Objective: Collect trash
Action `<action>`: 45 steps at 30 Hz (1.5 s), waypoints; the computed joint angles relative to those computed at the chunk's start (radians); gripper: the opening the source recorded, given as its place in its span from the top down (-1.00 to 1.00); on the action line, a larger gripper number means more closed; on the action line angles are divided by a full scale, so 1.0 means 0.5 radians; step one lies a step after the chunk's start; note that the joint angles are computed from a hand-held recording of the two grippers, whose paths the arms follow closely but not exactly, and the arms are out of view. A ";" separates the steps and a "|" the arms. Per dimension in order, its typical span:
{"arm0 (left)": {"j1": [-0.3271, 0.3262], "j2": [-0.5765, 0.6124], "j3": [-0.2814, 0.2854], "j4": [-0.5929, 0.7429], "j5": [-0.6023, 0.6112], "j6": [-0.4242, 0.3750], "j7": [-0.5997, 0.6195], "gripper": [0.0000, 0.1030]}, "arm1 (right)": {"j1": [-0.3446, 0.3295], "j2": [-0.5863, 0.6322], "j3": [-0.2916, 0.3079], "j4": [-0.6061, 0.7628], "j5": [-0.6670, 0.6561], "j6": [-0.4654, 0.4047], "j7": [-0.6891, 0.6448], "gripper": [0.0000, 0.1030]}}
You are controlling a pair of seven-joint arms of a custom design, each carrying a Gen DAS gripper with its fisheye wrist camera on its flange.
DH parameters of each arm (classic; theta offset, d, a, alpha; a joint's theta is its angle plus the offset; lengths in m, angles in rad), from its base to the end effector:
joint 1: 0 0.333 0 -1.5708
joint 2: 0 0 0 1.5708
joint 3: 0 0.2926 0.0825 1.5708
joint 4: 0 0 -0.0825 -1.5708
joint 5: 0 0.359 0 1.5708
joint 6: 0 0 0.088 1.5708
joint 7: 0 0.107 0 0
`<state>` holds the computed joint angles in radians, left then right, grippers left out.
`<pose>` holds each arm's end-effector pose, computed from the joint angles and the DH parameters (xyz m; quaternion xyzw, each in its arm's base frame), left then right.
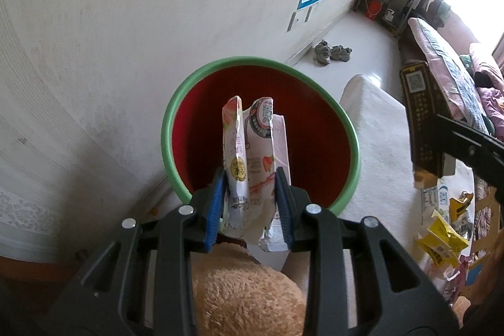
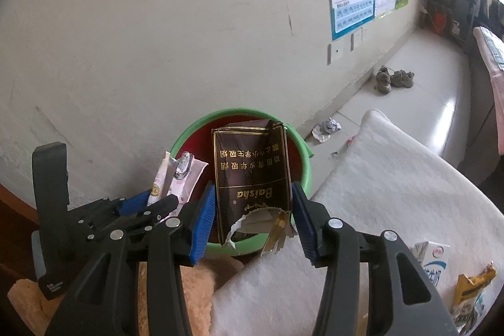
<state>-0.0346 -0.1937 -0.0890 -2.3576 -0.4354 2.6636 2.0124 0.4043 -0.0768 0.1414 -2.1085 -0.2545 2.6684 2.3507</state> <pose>0.4931 -0.0501 0.4496 -0.5967 0.7529 -0.2518 0.1172 0.4672 0.2944 0.5102 -0.6547 0.6829 -0.1326 0.2956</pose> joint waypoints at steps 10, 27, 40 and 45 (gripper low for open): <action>0.021 0.052 -0.020 0.012 0.071 0.105 -0.096 -0.06 | -0.002 0.070 0.004 0.037 -0.131 0.030 0.126 -0.37; -0.075 -0.147 0.031 -0.083 -0.086 0.075 0.079 -0.27 | -0.027 -0.606 0.093 -0.571 -0.228 -0.058 0.335 -0.49; -0.306 -0.327 -0.063 -0.252 -0.268 -0.420 0.110 -0.30 | 0.093 -1.877 0.175 -1.482 0.039 -1.012 0.871 -0.49; -0.491 -0.305 -0.120 -0.200 -0.471 -0.690 0.174 -0.57 | 0.108 -2.148 0.190 -1.584 0.000 -1.155 0.998 -0.49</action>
